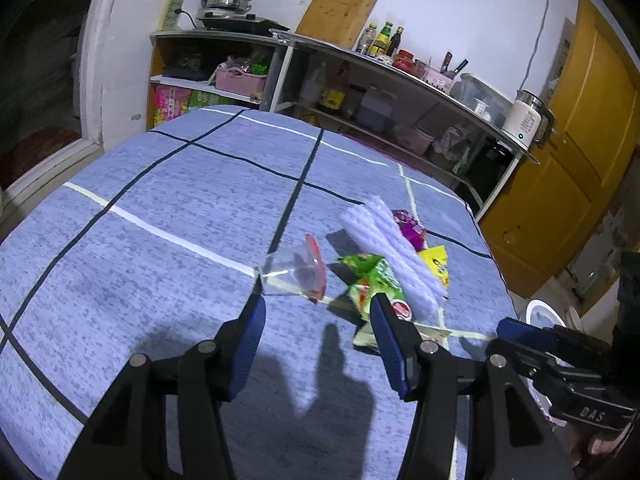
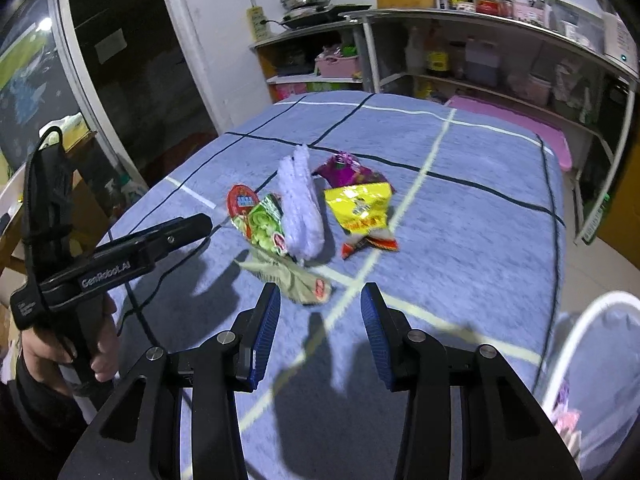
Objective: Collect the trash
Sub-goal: 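Grasp the clear cup with red rim with the left gripper while the right grasps the lavender foam net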
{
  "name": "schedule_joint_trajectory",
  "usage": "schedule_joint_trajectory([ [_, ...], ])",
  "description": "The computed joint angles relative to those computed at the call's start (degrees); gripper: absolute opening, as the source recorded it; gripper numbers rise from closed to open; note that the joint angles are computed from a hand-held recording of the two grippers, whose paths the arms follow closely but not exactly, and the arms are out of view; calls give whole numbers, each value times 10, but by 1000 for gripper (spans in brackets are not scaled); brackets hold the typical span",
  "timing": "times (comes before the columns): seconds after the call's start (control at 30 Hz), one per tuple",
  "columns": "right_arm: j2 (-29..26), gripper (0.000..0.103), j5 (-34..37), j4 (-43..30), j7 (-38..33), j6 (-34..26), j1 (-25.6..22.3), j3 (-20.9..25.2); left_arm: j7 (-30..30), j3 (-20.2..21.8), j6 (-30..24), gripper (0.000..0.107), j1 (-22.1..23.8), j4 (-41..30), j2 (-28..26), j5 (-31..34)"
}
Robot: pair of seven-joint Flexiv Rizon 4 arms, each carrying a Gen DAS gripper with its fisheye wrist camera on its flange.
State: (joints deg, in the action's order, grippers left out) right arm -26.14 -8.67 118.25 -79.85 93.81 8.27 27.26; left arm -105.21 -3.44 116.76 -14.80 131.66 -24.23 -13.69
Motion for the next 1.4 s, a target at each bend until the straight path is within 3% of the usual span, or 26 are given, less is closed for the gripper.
schedule_joint_trajectory([
  [0.3,-54,43,9,-79,-23,-48,4,15,-10,-26,-21,56,53,-19,-10,42],
  [0.5,-78,43,28,-116,-47,-77,14,14,-9,-29,-38,58,61,-39,-21,48],
  [0.63,-79,26,38,-120,-60,-83,27,1,-11,-31,-56,60,64,-51,-28,43],
  [0.73,-78,21,49,-120,-74,-84,24,5,-11,-28,-69,60,59,-59,-33,36],
  [1.0,-75,18,66,-110,-90,-67,20,11,-14,-25,-71,57,52,-67,-38,31],
  [1.07,-73,17,68,-106,-91,-61,20,11,-9,-13,-75,45,38,-68,-38,24],
  [1.4,-46,17,67,-67,-78,-24,4,20,14,26,-49,45,-18,-50,-20,-5],
])
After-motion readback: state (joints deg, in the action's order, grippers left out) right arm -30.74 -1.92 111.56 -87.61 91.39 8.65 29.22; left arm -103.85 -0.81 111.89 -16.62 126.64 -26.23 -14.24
